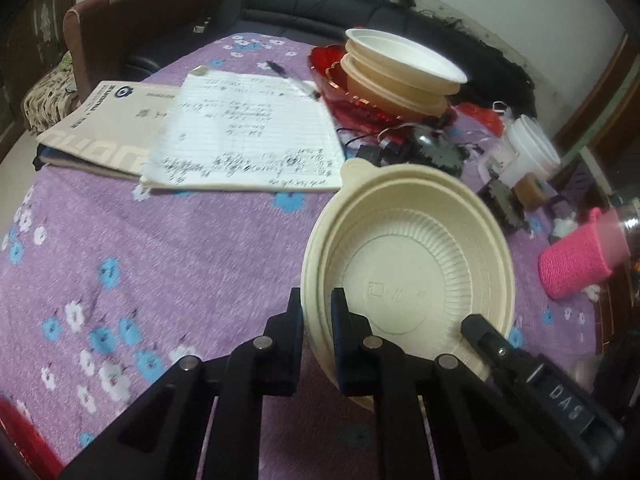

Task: Organize plates and bowls
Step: 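Lift the beige bowl and carry it toward the plate stack, then carry the beige bowl over the red plates with nested white bowls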

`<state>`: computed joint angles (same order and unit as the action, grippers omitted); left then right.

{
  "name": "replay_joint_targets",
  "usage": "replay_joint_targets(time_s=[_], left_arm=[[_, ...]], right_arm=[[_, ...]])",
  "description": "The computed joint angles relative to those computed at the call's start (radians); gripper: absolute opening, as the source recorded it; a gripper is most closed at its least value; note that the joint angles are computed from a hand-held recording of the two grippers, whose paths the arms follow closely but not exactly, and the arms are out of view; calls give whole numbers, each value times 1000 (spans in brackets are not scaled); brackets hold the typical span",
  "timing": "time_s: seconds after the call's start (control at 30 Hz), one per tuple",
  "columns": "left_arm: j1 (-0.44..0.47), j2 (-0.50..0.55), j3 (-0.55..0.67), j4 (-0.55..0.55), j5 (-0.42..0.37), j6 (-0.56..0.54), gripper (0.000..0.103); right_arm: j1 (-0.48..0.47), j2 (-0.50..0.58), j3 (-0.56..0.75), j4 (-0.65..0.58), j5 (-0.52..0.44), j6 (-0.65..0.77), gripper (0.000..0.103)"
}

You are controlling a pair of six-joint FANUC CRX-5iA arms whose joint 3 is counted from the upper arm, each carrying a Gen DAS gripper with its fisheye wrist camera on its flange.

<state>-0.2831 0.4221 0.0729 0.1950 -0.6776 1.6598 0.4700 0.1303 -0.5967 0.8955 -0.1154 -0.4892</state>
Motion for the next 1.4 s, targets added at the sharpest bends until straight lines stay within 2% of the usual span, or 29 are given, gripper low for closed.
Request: replay_joint_targets(time_s=[0.17, 0.27, 0.33, 0.43, 0.57, 0.67, 0.83, 1.07, 1.2, 1.4], left_arm=[[11, -65, -89, 16, 5, -15, 11], [2, -133, -165, -1, 24, -34, 12], [5, -189, -239, 32, 44, -72, 12], [-4, -268, -310, 3, 57, -79, 12], [-28, -371, -392, -69, 67, -64, 12], [-26, -452, -471, -56, 85, -94, 12], [-21, -557, -567, -58, 101, -111, 12], [25, -667, -682, 7, 125, -188, 12], [47, -737, -727, -11, 133, -189, 12], [100, -811, -785, 23, 146, -240, 12]], right_arm=[[92, -46, 23, -260, -90, 242, 12], [144, -102, 0, -284, -154, 276, 12], [177, -147, -28, -286, -185, 274, 12], [225, -228, -105, -236, -191, 197, 11], [314, -335, -218, -107, -222, 19, 11], [390, -414, -285, -16, -280, -103, 11], [474, -494, -368, 109, -310, -290, 11], [548, -535, -424, 235, -317, -454, 11], [581, -530, -419, 273, -325, -481, 11], [604, -501, -388, 311, -329, -484, 11]])
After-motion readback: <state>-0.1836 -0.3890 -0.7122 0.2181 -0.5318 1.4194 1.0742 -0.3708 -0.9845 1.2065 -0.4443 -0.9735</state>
